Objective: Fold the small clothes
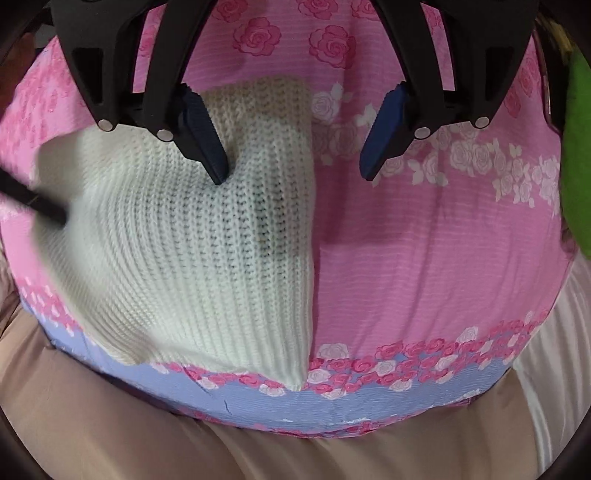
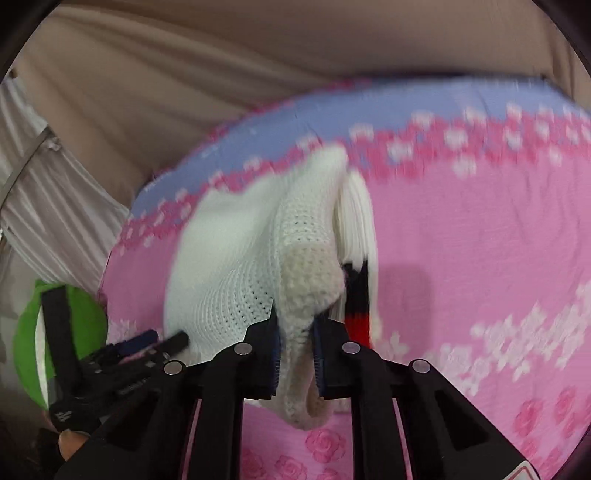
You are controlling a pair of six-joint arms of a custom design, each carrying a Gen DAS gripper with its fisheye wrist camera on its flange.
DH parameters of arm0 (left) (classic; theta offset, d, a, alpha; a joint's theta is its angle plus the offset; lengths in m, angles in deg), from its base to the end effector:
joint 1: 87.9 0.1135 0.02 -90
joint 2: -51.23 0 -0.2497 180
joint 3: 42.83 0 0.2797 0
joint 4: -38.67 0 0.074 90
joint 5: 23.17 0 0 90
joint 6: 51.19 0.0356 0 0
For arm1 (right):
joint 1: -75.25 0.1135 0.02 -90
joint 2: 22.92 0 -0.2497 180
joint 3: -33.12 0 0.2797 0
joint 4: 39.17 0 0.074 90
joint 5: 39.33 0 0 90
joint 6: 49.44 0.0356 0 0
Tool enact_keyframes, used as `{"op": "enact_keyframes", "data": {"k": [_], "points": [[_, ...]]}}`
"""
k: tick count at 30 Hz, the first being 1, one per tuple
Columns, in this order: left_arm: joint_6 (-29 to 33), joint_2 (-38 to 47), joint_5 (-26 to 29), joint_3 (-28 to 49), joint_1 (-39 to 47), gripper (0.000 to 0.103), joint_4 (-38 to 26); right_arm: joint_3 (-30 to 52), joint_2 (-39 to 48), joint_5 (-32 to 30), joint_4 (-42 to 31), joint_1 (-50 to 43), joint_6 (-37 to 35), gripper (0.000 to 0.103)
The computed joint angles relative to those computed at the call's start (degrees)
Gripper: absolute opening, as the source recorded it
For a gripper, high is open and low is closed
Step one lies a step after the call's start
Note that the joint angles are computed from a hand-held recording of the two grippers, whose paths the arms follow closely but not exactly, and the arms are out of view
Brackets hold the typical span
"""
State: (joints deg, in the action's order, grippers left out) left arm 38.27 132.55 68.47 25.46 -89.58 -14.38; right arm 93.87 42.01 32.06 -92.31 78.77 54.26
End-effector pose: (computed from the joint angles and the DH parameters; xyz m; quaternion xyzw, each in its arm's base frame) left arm 0.2991 -0.0098 0.1971 0.0127 0.9781 -0.0180 0.2069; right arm 0.2502 0.0268 0.2286 0.0387 0.9473 0.1950 0.2513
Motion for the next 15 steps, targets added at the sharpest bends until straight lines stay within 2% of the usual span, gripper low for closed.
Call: {"op": "enact_keyframes", "data": {"k": [2,3,4,7,8,11,13,15], "points": [[-0.73,0.67,-0.03,-0.01,-0.11,0.074,0.10,-1.43,7.45,0.87,0.99,-0.18,-0.88,0.013],[-1.00,0.60,-0.25,0.45,-0.14,0.074,-0.66,-3.89,9.39,-0.60,3.61,-1.16,-1.34,0.012],[-1.09,0.23,-0.29,0.62,-0.22,0.074,-1.26,-5.93,8.44,-3.34,6.19,-3.10,-1.19,0.011],[-1.49,-3.19,0.24,1.38,0.18,0.071,-3.76,-4.36,4.02,-4.47,1.70,-4.50,2.86,0.019],[-1.75,-4.84,0.38,1.60,0.45,0.071,-3.87,-4.15,1.25,-3.75,0.45,-4.44,3.43,0.024],[-2.00,-4.55,-1.04,3.41,-0.23,0.071,-3.93,-2.30,-3.93,0.29,-1.79,-2.89,2.83,0.024],[-2.06,-1.81,-2.72,4.52,-1.09,0.071,-3.11,-0.62,-3.49,1.20,-1.61,-1.88,1.65,0.024],[-1.90,1.22,-4.11,4.78,-1.87,0.073,-1.91,1.09,0.88,2.72,0.47,0.30,1.18,0.018]]}}
